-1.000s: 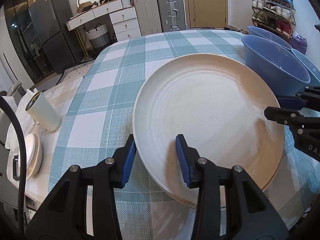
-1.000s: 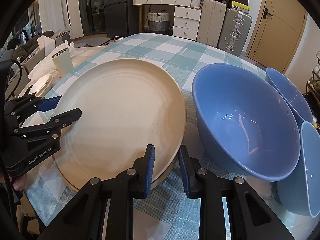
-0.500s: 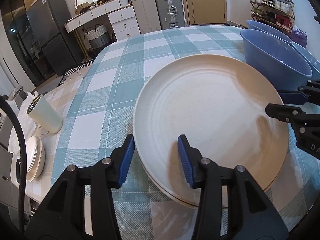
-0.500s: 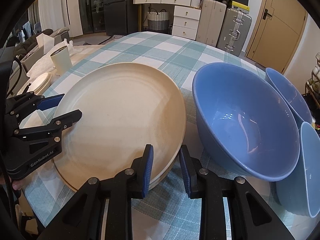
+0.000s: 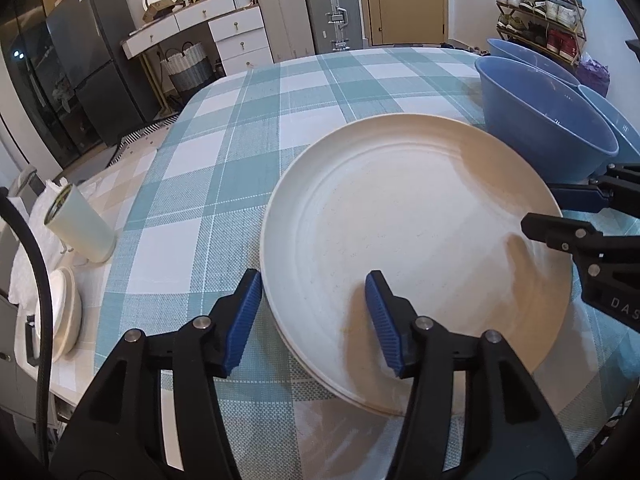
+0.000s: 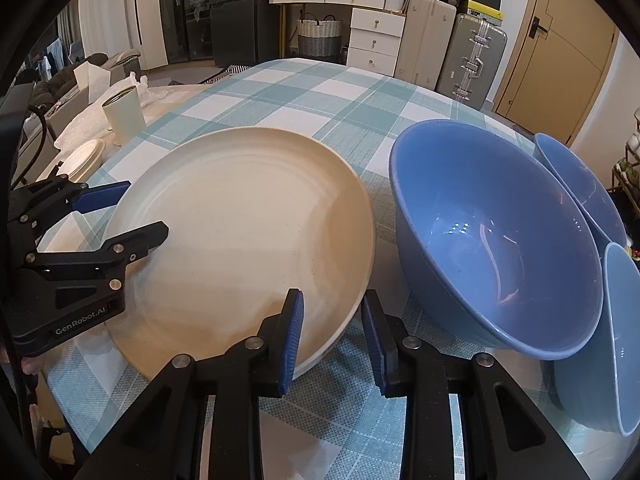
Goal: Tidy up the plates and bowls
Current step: 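Lower the cream plate onto the stacked plates and open the left gripper, then move both grippers forward toward the light-blue bowls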
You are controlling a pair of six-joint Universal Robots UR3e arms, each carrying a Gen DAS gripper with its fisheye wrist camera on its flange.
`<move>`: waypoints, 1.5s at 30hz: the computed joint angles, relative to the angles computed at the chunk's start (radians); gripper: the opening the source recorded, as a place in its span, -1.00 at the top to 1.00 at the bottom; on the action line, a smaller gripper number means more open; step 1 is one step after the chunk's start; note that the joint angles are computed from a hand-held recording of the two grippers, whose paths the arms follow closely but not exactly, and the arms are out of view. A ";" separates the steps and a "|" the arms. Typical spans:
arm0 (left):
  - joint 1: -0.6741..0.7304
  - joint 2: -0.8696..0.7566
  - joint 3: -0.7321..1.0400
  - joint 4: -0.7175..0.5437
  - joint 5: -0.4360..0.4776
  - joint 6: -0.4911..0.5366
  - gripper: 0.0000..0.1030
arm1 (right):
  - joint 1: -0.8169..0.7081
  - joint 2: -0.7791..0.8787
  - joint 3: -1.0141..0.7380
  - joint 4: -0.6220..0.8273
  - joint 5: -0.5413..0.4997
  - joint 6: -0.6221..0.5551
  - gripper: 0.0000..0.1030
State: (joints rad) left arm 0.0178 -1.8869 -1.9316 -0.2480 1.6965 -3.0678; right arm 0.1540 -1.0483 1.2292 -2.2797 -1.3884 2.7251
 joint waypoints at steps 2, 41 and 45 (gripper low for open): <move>0.009 0.004 0.000 -0.008 -0.015 -0.007 0.01 | -0.001 0.000 0.000 0.002 0.003 0.001 0.38; 0.054 0.279 0.055 -0.207 -0.233 -0.073 -0.95 | -0.137 -0.276 0.117 0.024 0.195 0.009 -0.98; 0.048 0.258 0.120 -0.236 -0.256 -0.089 -0.95 | -0.197 -0.283 0.066 0.065 0.238 0.019 -0.98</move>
State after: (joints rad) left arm 0.0663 -1.6288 -1.8114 -0.4839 1.4408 -3.1563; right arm -0.0428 -1.3312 1.2949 -2.2145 -1.1501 2.7439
